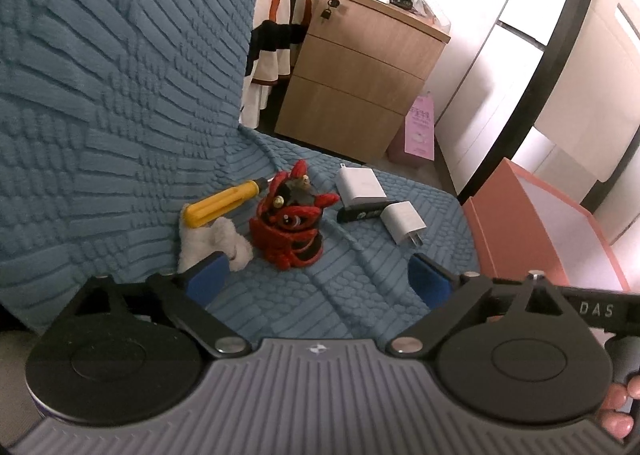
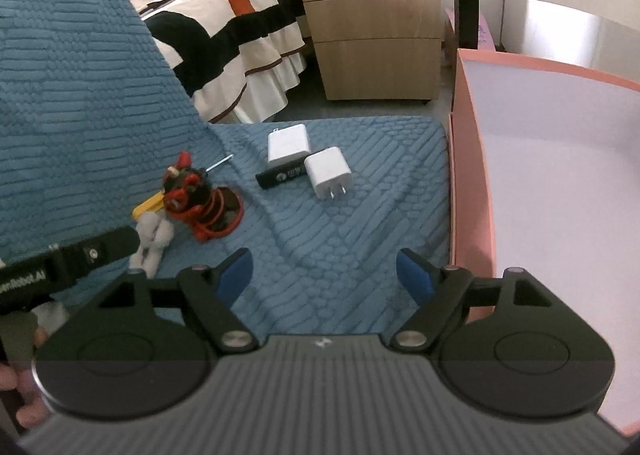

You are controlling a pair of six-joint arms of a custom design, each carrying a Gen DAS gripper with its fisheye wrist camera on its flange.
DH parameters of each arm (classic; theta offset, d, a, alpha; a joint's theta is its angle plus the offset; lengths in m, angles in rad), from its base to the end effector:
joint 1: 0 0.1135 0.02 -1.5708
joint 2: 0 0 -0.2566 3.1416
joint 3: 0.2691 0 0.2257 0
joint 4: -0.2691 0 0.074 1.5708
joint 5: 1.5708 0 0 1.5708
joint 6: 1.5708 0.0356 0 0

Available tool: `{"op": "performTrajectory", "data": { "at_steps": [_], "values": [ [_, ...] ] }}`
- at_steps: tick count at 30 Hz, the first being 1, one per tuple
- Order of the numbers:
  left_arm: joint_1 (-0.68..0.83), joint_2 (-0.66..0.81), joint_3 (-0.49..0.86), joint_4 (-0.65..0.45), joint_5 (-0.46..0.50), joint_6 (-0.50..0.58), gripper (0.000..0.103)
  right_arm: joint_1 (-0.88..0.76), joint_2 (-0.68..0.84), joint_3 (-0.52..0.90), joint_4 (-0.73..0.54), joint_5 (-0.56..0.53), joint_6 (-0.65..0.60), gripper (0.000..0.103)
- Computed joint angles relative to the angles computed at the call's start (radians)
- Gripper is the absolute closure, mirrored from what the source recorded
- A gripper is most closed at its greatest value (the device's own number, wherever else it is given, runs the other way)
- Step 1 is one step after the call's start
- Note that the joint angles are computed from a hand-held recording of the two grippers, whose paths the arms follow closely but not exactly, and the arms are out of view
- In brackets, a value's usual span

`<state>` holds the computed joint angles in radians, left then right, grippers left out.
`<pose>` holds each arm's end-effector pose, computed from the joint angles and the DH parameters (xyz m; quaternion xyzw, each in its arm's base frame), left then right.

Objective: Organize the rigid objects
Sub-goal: 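Grasp the red lion figurine with the left tool while the right tool grasps the white charger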

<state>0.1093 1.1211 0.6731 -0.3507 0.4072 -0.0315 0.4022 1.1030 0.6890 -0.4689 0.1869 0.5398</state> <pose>0.2053 0.0083 0.2280 0.0121 0.9104 -0.1728 0.3758 0.1837 0.0710 0.2257 0.0958 0.9329 0.0741 0.3390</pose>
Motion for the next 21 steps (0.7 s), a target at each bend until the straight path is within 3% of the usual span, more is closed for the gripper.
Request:
{"op": "performTrajectory", "data": {
  "at_steps": [12,21],
  "values": [
    [-0.041,0.197,-0.016,0.241,-0.084,-0.023,0.016,-0.171,0.206,0.022,0.270,-0.145,-0.130,0.022],
    [-0.057,0.328,0.011,0.345,-0.103,-0.008,0.019,-0.188,0.428,0.111,0.369,-0.145,-0.230,0.023]
  ]
}}
